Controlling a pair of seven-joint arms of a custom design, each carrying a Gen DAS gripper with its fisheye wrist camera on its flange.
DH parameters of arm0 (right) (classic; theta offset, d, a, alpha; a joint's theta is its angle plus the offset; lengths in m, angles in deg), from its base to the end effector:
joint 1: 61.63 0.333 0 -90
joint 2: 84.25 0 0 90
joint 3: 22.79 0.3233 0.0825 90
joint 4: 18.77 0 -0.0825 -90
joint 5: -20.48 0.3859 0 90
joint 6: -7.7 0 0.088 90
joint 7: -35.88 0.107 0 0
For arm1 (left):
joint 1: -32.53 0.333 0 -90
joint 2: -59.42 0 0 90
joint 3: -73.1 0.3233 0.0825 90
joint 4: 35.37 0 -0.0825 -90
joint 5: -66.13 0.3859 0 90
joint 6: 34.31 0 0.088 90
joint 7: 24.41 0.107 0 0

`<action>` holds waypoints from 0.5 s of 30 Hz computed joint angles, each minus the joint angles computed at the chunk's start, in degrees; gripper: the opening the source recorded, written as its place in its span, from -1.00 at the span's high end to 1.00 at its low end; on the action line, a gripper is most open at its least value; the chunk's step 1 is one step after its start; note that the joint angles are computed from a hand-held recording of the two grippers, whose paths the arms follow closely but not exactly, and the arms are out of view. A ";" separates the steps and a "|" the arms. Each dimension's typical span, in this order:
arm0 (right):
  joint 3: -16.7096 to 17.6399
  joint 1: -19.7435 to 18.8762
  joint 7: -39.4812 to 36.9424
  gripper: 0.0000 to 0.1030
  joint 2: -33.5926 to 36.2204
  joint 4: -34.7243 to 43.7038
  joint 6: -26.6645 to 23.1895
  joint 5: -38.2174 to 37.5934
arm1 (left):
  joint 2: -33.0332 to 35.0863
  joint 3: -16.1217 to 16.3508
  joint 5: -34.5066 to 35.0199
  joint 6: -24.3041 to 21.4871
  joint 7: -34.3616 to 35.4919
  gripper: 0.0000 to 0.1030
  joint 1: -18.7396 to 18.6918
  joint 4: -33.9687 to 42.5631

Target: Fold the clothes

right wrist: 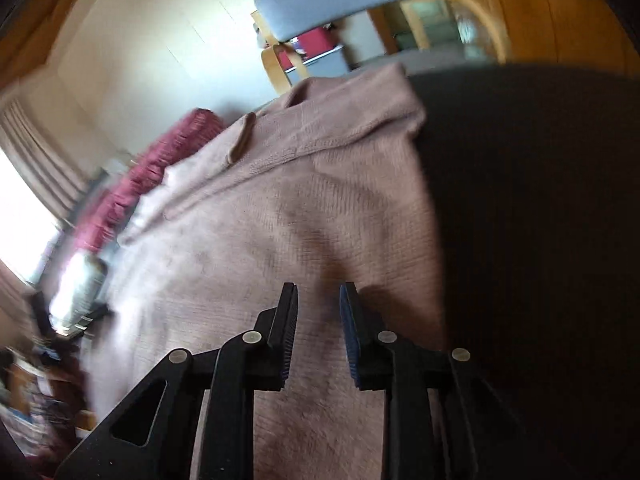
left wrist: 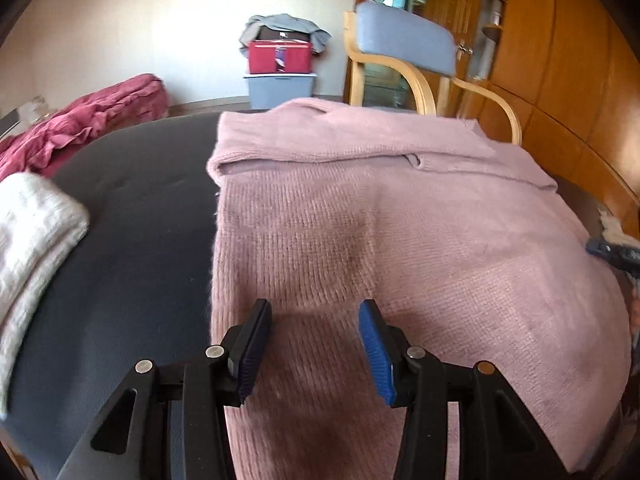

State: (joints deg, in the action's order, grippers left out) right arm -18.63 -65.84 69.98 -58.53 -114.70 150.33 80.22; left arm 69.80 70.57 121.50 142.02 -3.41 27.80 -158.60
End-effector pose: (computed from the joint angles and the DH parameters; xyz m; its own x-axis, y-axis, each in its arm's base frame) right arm 0.7055 -0.0117 0.3863 0.3414 -0.8409 -0.4199 -0.7822 -0.0065 -0.6230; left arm 0.5759 -0.1397 0.3861 0.0816 -0.9873 0.1364 -0.7115 -0.1535 -0.6858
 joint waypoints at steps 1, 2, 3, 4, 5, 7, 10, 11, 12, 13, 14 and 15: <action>0.90 -0.76 -2.26 0.52 -1.02 -1.08 -1.22 1.66 | -0.10 1.01 2.21 1.49 -2.93 0.11 -0.86 -0.02; 1.49 -1.23 -4.14 0.52 -1.96 -2.16 -2.84 3.13 | -0.14 2.12 4.93 2.69 -6.26 0.11 -1.86 0.15; 1.28 -0.61 -4.66 0.52 -2.53 -3.05 -3.19 2.75 | 0.03 2.00 6.14 1.05 -6.84 0.11 -2.48 0.52; 0.85 0.34 -4.62 0.52 -2.93 -3.83 -3.03 1.58 | 0.22 1.66 7.14 -0.63 -7.19 0.10 -2.90 0.86; 0.48 1.24 -4.52 0.52 -3.30 -4.59 -2.84 0.35 | 0.42 1.20 7.91 -2.32 -7.33 0.10 -3.25 1.19; 0.35 1.23 -6.51 0.52 -3.78 -5.82 -2.29 1.75 | 0.48 1.88 14.98 -4.48 -12.28 0.11 -4.65 1.64; -0.91 0.04 -4.78 0.52 -4.18 -6.67 -2.87 4.18 | -0.98 1.35 21.31 -3.50 -18.12 0.10 -3.19 0.11; -1.17 -0.53 -4.82 0.52 -4.29 -7.13 -2.86 5.24 | -1.52 1.24 24.67 -3.67 -20.88 0.10 -2.93 -0.30; -1.32 -1.29 -5.34 0.73 -4.45 -7.65 -3.26 6.59 | -2.07 0.97 27.98 -3.90 -23.60 0.10 -2.53 -0.73; -1.52 -2.02 -5.82 0.78 -4.58 -8.13 -3.70 7.89 | -2.65 0.58 31.16 -4.20 -26.23 0.10 -2.06 -1.19; -1.75 -2.74 -6.25 0.80 -4.69 -8.58 -4.18 9.15 | -3.41 0.04 33.95 -4.72 -28.85 0.10 -1.60 -1.86; -1.77 -3.28 -7.41 0.81 -5.13 -9.40 -4.26 10.80 | -4.25 -0.46 36.97 -4.83 -31.83 0.09 -0.96 -2.60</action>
